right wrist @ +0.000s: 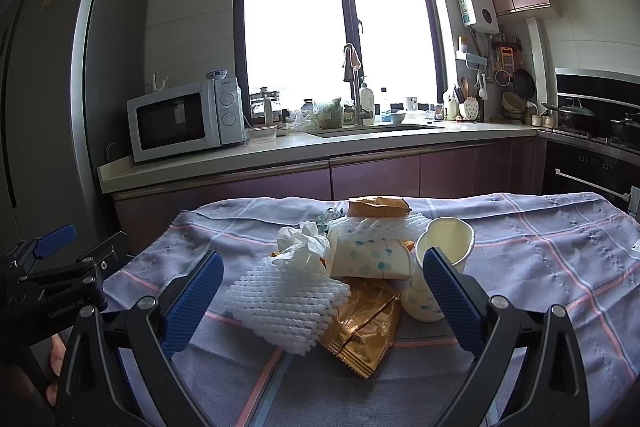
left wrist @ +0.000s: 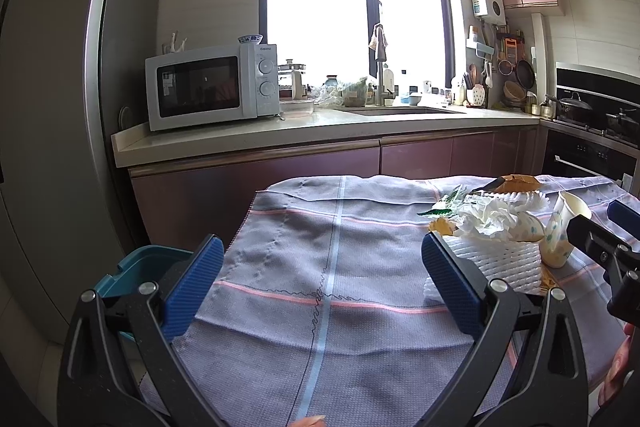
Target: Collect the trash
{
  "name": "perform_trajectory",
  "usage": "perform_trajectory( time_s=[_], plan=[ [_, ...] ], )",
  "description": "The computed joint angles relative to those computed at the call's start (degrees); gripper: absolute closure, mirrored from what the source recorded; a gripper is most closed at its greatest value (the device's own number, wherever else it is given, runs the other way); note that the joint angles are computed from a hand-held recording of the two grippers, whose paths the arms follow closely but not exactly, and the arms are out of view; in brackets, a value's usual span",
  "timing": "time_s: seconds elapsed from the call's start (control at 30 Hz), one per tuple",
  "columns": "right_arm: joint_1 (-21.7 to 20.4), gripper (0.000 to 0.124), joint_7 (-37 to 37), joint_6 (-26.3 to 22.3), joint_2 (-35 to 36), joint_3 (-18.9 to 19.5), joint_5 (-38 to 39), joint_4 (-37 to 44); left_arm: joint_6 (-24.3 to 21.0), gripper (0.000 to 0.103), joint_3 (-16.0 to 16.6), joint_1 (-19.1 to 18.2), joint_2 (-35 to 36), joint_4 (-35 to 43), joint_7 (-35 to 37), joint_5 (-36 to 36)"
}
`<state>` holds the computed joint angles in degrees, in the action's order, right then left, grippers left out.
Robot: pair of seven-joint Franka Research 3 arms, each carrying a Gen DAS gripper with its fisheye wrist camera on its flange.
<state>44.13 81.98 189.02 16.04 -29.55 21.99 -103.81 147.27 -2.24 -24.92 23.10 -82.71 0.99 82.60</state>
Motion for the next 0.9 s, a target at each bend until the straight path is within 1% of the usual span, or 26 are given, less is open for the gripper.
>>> perform_trajectory(
  time_s=[0.17, 0.3, 0.4, 0.47, 0.5, 0.53, 0.57, 0.6, 0.67, 0.7, 0.73, 0.77, 0.8, 0.87, 0.9],
  plan=[
    [-2.0, 0.027, 0.1, -0.3, -0.3, 1.9, -0.4, 0.0, 0.7, 0.005, 0.0, 0.1, 0.5, 0.6, 1.1, -0.8],
    [-2.6, 0.027, 1.0, -0.8, -0.3, 2.1, -1.4, 0.2, 1.6, 0.005, 0.0, 0.3, 1.0, 1.0, 2.6, -2.0],
    [-3.2, 0.027, 2.1, -1.6, -0.3, 2.1, -2.5, 0.4, 3.0, 0.005, 0.1, 0.5, 1.5, 1.7, 4.4, -3.6],
    [-4.8, 0.027, 2.9, -2.0, -0.5, 3.2, -3.7, 0.5, 4.2, 0.005, -0.1, 0.8, 2.3, 2.6, 6.7, -5.6],
    [-4.8, 0.027, 3.6, -2.5, -0.3, 2.8, -4.4, 0.8, 5.1, 0.005, -0.2, 1.1, 2.8, 3.2, 8.3, -6.9],
    [-4.3, 0.027, 4.4, -3.2, -0.1, 1.7, -5.3, 1.1, 6.3, 0.005, -0.5, 1.6, 3.5, 3.9, 10.6, -9.2],
    [-3.0, 0.027, 5.5, -3.9, 0.3, -0.2, -6.3, 1.4, 7.2, 0.005, -0.9, 2.0, 4.3, 4.9, 13.4, -11.8],
    [-2.9, 0.027, 6.5, -4.6, 0.5, -0.9, -7.1, 1.8, 7.9, 0.006, -1.3, 2.5, 5.1, 5.7, 16.3, -14.6],
    [-5.5, 0.027, 7.0, -6.1, 0.6, 1.3, -7.9, 2.6, 9.5, 0.007, -3.0, 3.9, 7.1, 8.0, 23.6, -21.1],
    [-6.1, 0.027, 7.7, -7.0, 0.8, 1.4, -8.5, 3.2, 10.3, 0.010, -4.1, 4.8, 8.3, 9.2, 27.3, -24.5],
    [-7.7, 0.027, 7.7, -7.9, 0.8, 2.9, -8.6, 3.7, 10.9, 0.010, -6.2, 6.2, 9.6, 10.5, 32.2, -28.9],
    [-9.3, 0.027, 7.8, -8.8, 0.8, 4.3, -8.7, 4.2, 10.8, 0.012, -7.8, 7.1, 11.0, 12.2, 36.2, -32.4],
    [-10.8, 0.028, 8.0, -9.6, 0.9, 5.5, -8.7, 4.7, 10.7, 0.016, -8.9, 7.6, 12.4, 13.8, 39.4, -35.2],
    [-12.3, 0.030, 9.3, -11.4, 1.2, 6.2, -9.7, 5.7, 9.5, 0.016, -11.0, 8.2, 15.4, 17.8, 45.7, -40.1],
    [-13.2, 0.033, 9.8, -12.1, 1.4, 6.8, -10.1, 6.2, 8.8, 0.018, -11.8, 8.4, 16.7, 19.7, 48.7, -42.2]
  ],
)
